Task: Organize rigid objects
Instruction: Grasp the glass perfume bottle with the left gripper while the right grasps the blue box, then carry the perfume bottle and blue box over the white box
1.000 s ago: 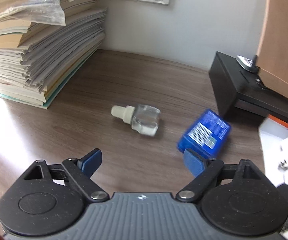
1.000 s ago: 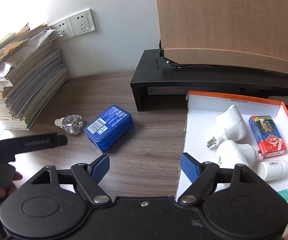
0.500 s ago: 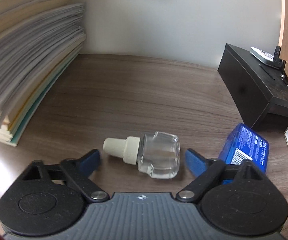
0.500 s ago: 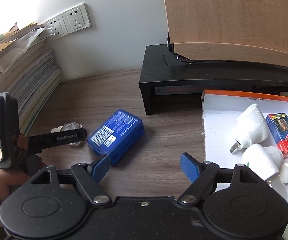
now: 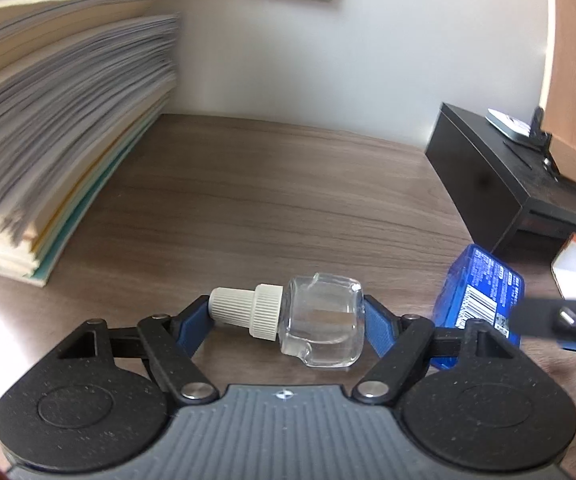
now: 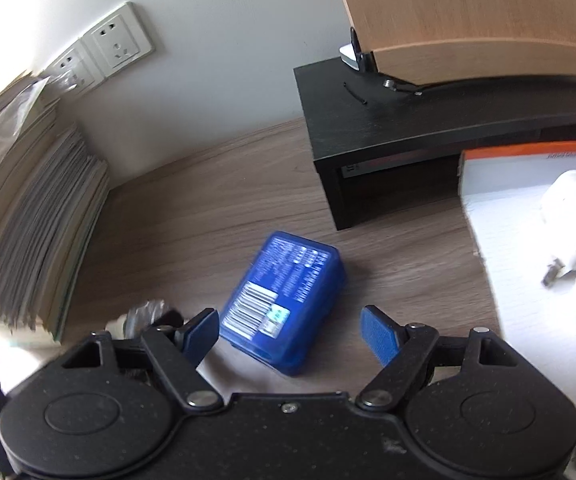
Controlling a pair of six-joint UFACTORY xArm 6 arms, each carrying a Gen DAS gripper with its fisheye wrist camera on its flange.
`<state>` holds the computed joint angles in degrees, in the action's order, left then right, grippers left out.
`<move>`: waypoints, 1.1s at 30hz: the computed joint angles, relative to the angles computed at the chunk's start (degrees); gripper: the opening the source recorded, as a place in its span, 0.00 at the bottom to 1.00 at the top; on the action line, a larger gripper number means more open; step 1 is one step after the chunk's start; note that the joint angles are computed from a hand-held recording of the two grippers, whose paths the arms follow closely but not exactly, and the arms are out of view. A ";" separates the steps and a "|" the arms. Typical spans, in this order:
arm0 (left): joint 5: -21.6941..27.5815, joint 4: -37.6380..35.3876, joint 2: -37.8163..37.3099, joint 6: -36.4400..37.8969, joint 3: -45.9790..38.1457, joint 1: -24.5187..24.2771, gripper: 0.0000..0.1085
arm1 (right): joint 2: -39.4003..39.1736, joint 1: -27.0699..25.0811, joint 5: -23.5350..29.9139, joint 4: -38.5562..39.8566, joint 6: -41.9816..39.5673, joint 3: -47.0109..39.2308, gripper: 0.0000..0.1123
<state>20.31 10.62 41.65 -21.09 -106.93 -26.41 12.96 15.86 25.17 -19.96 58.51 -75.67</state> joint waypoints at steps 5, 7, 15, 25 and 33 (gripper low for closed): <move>-0.68 0.28 -2.29 -1.18 2.97 0.73 0.73 | 7.04 1.07 5.98 -0.61 6.70 -9.21 0.82; -0.75 1.12 -3.02 -2.24 3.85 0.94 0.73 | 9.91 1.68 9.43 -1.21 7.16 -13.20 0.82; -1.83 0.19 -5.49 -2.24 7.27 1.16 0.73 | 12.16 2.84 14.06 -5.32 3.60 -16.68 0.68; -3.71 -0.53 -9.95 -1.55 12.33 -1.03 0.73 | -0.55 1.87 6.39 -12.89 3.68 -1.86 0.68; -4.66 -3.12 -13.90 -0.02 15.85 -5.82 0.73 | -17.55 -0.78 2.49 -17.88 5.34 14.61 0.68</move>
